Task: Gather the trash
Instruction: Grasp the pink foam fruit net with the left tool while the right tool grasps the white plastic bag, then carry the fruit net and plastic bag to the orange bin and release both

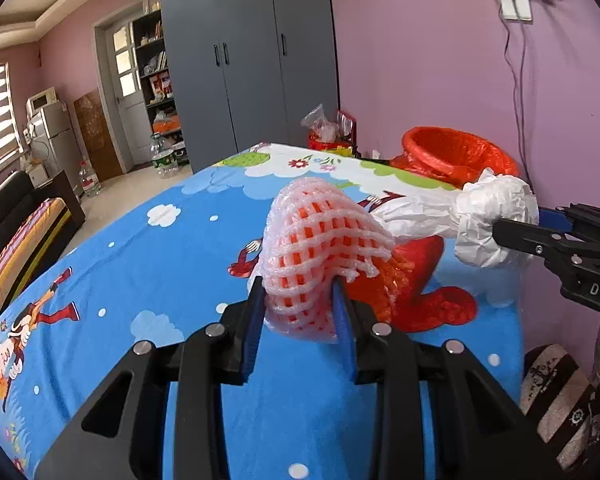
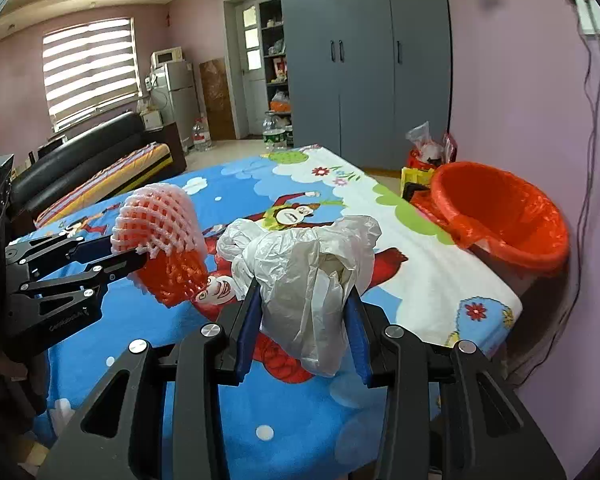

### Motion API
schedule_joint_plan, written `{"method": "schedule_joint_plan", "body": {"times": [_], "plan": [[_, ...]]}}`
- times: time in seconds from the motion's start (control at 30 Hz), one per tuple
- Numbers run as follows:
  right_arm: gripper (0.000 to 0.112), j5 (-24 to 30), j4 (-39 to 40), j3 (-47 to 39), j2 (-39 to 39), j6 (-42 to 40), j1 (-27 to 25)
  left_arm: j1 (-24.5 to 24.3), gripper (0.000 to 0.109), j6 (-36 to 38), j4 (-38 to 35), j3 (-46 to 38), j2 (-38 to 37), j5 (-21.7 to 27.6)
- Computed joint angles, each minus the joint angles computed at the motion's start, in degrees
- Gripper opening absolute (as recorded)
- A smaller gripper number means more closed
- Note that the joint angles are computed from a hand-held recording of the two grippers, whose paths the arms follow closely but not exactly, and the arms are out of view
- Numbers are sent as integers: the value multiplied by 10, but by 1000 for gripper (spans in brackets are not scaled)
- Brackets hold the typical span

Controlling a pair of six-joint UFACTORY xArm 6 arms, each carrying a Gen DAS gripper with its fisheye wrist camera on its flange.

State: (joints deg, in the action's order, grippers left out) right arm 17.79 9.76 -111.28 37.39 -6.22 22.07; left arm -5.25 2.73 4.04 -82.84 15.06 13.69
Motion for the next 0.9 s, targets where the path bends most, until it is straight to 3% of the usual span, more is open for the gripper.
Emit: {"method": "schedule_joint_plan", "body": {"times": [0.47,0.9], "plan": [[38,-82,49,97,-66,-15,-16,-30,33,-24,32,21,-31,-24],[38,-120,84,119,-72,-10,-47,-67,33,7,14,-70,36,6]]}}
